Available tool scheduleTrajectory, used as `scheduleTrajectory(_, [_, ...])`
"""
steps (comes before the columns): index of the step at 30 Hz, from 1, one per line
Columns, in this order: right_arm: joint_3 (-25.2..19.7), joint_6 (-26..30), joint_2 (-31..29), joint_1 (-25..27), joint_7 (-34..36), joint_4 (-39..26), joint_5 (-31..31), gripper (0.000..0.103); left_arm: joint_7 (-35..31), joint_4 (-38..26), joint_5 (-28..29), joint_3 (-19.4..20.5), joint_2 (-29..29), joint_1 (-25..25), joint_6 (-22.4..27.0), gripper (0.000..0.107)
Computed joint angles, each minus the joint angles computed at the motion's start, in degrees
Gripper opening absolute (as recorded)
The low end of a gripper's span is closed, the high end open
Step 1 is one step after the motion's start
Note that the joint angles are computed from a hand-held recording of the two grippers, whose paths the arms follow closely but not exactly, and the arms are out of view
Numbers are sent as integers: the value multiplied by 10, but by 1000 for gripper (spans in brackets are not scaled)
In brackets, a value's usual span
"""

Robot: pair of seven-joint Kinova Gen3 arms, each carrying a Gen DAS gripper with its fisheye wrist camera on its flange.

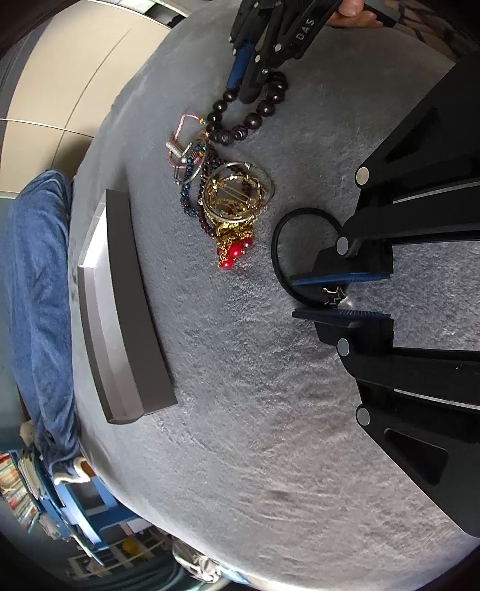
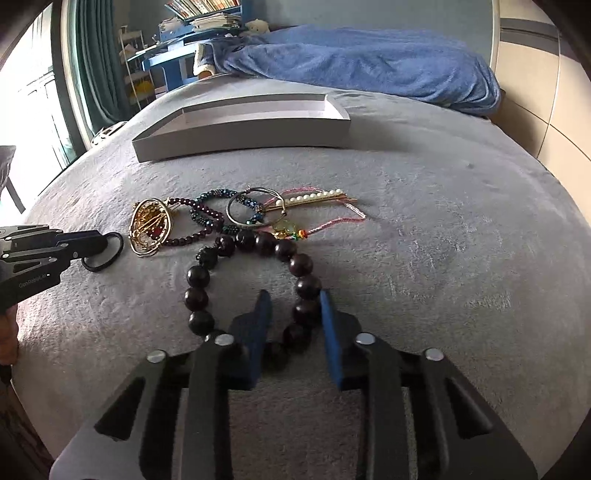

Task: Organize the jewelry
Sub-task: 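Grasp the black hair tie with the left tool while the right tool grasps the black bead bracelet, then carry both items to the grey tray and open both tools to drop them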

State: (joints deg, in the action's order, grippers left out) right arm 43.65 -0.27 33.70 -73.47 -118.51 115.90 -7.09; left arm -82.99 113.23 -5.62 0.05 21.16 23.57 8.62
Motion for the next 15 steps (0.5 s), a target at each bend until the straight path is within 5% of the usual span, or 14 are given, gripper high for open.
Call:
scheduleTrajectory(6, [-33,-39,-25,27,22,20,-16,14,-14,16,10,24,-20,-20,-6,12])
scheduleTrajectory(15, [-11,-41,-81,-6,104,4,-64,14,47,12,-44,-44,-95,56,32,12])
